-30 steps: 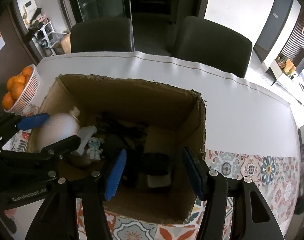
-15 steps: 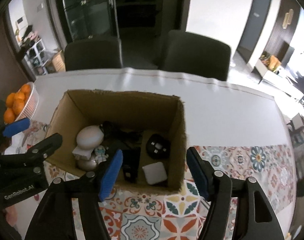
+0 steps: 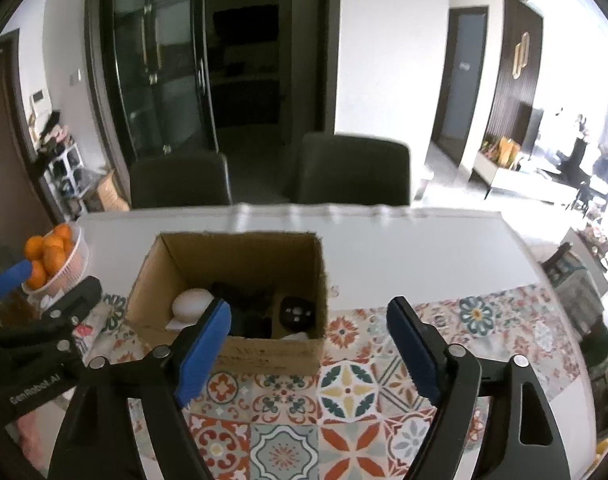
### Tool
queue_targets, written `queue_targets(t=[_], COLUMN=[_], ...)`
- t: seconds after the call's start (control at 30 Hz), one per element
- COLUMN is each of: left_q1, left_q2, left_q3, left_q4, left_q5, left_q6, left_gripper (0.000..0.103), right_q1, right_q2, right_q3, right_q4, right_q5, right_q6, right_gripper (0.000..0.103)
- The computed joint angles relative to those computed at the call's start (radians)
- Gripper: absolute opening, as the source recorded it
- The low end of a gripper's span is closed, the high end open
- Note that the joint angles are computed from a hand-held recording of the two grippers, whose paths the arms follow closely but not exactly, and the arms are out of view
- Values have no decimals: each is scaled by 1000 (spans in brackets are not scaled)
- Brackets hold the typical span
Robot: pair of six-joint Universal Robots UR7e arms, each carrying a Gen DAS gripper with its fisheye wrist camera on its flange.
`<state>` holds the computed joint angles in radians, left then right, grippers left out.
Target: Organize rigid objects
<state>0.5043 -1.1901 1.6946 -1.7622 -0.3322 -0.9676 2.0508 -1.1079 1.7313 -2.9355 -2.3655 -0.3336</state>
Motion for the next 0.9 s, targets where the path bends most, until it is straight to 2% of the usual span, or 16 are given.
queue_targets(t=[0.1, 0.2, 0.4, 0.7, 0.9], left_q1=[-42, -72, -141, -220, -259], left_q2=[-25, -40, -69, -47, -42], left_q3=[24, 38, 54, -29, -56], left_q4=[80, 115, 269, 751, 934], left_q5=[56, 67, 118, 168, 163], left_q6=[-106, -147, -335, -742, -905], left_gripper=[103, 103, 103, 103, 103], right_q1=[19, 40, 80, 123, 141], right_q2=[-24, -47, -83, -133, -166], right_q3=[37, 73, 132, 195, 226], right_q4=[-73, -155, -313, -467, -491], right_q5=[-9, -26, -43, -48, -39], right_q6=[-34, -68, -155, -240, -249], right_gripper=[87, 92, 95, 98, 98])
